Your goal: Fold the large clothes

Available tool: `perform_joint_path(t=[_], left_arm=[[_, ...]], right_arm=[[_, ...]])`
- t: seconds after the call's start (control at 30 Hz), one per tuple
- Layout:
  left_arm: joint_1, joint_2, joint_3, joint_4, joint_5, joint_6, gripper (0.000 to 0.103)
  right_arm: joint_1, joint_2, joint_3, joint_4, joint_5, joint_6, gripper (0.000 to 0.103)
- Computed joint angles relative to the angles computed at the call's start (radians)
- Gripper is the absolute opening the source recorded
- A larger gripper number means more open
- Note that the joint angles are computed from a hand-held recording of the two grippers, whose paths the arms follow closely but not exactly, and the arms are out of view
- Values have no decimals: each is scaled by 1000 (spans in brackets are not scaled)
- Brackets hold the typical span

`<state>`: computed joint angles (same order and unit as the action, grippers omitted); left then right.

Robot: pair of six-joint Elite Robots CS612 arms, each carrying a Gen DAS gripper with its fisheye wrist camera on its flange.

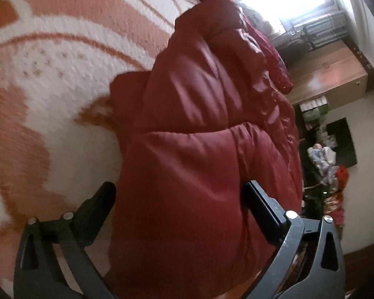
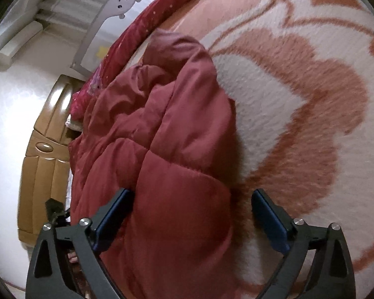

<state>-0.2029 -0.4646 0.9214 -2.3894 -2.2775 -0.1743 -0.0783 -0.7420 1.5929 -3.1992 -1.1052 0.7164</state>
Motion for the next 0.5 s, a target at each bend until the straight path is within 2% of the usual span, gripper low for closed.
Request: perform_joint_path(t=[0.1, 0.2, 0.23, 0.3, 0.37, 0.47, 0.5], left_arm=[[3, 20, -20, 12, -61, -28, 103], [-3, 5, 9, -29, -50, 8, 100], [-3, 0, 16, -35, -43, 18, 96], [-3, -7, 28, -51, -49, 26, 86], [-2, -9, 24, -45, -56, 34, 72], [-3, -22, 27, -25, -55, 67, 60], [-4, -27, 30, -23, -55, 74, 58]], right_arm=[[-4, 18, -25, 13, 44, 10, 101], [-3, 30, -48, 36, 78, 3, 95], [-4, 37, -57, 32, 113, 6, 83], [0, 36, -61, 46, 112, 5, 77], [-1, 35, -59, 39, 128, 11, 62], [-4, 28, -46, 13, 147, 32, 49], [-3, 24, -42, 11, 143, 35, 48]])
